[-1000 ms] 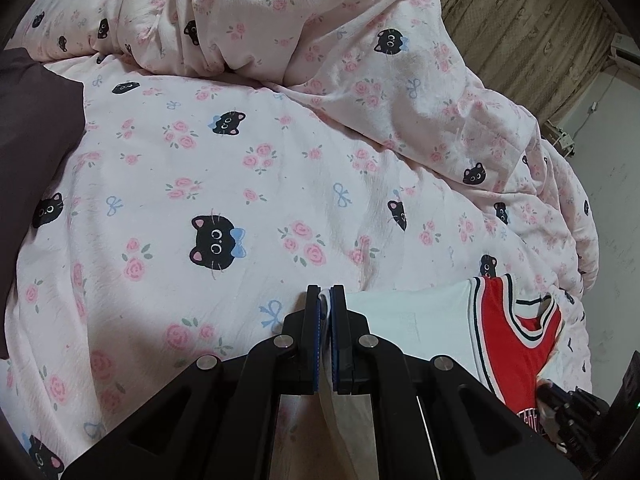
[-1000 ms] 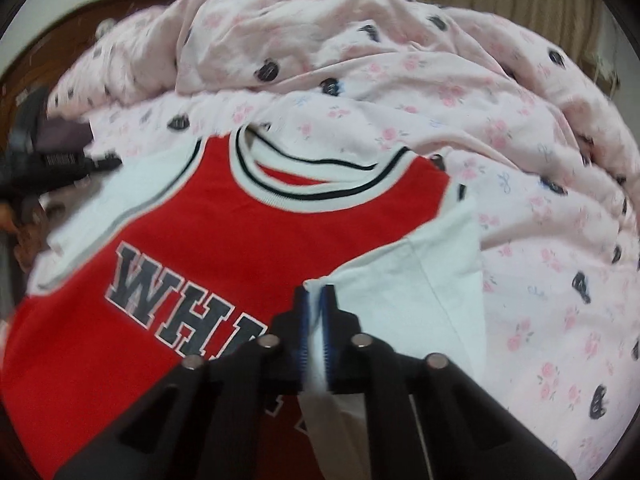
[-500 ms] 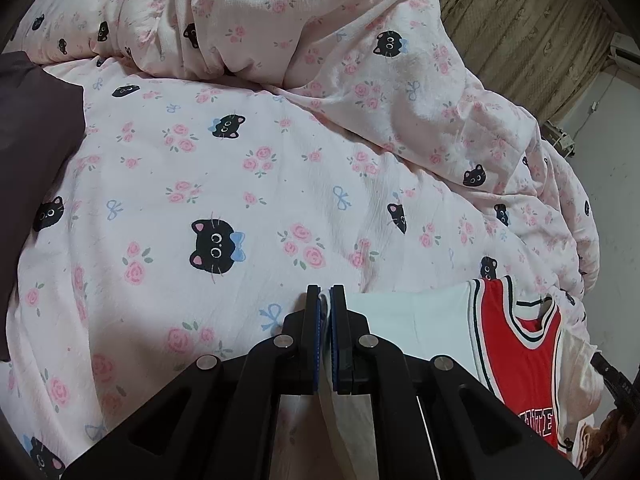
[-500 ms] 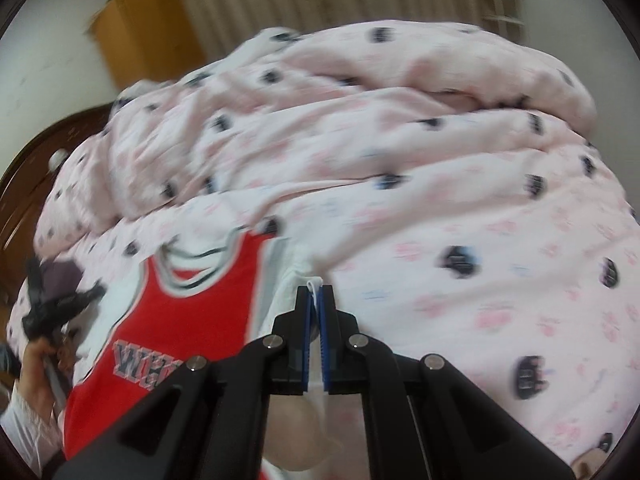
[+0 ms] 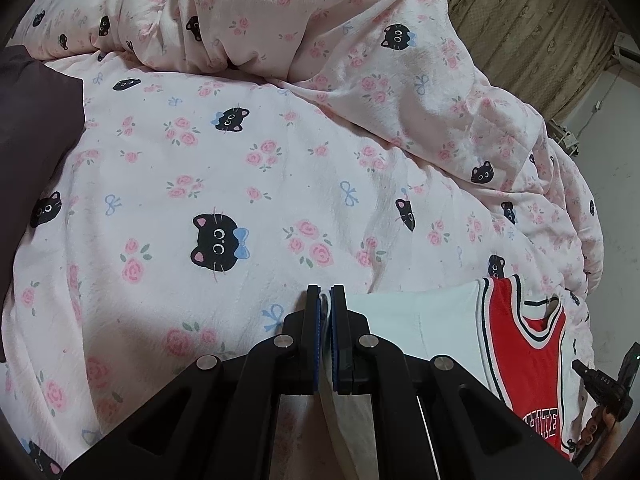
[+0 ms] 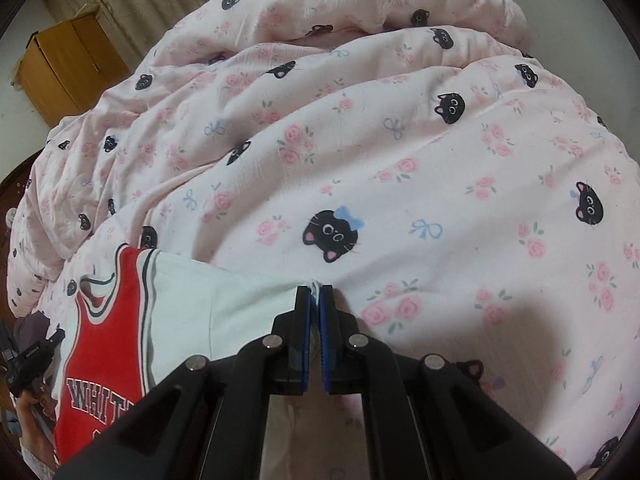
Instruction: Fold clothes
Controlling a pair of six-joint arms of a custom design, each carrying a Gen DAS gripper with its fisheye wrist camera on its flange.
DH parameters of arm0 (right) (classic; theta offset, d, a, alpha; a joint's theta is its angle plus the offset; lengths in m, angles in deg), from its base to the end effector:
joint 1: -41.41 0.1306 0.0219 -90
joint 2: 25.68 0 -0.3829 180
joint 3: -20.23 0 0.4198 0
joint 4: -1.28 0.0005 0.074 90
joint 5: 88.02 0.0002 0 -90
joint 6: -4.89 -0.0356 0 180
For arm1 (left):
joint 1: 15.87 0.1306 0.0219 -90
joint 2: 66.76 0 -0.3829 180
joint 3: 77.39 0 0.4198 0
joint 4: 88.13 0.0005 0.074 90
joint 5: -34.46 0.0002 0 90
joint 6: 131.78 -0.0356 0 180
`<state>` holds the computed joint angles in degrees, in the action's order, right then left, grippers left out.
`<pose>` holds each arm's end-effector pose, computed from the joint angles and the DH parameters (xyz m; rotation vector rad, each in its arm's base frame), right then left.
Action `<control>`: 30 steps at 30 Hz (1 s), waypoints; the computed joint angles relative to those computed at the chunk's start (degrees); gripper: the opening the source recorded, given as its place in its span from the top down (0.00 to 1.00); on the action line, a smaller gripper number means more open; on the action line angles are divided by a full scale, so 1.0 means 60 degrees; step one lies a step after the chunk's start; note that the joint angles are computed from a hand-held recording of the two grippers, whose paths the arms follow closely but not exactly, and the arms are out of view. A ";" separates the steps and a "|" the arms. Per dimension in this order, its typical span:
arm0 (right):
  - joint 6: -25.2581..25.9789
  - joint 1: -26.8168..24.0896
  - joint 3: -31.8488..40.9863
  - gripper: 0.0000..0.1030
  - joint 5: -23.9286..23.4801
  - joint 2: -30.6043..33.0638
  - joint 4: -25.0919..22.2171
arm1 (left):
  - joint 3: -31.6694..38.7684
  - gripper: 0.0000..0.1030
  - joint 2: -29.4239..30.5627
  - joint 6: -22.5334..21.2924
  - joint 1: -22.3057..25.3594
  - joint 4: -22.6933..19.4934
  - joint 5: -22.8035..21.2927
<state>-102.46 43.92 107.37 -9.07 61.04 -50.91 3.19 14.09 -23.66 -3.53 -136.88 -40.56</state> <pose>0.4863 0.0276 0.4303 0.2388 2.4797 0.3860 0.4434 0.0871 0.4247 -0.5203 2.3631 -0.3629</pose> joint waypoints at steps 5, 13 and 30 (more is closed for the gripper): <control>-0.0287 -0.0308 -0.0074 0.88 -0.0417 -0.0050 -0.0151 | 0.0084 0.95 0.0087 0.0144 0.0092 -0.0134 0.0082; -0.0663 -0.1376 -0.0694 0.57 -0.2876 -0.0932 -0.0513 | -0.0279 0.74 -0.0668 0.0857 0.0937 -0.0578 0.1063; 0.0609 -0.1390 -0.1542 0.55 -0.4371 -0.1809 -0.1933 | -0.1475 0.67 -0.2237 0.1070 0.0460 -0.1787 0.2816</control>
<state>-98.80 35.58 98.12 -35.30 50.18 -62.51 -5.66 0.67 -17.23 -0.77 -147.60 -23.66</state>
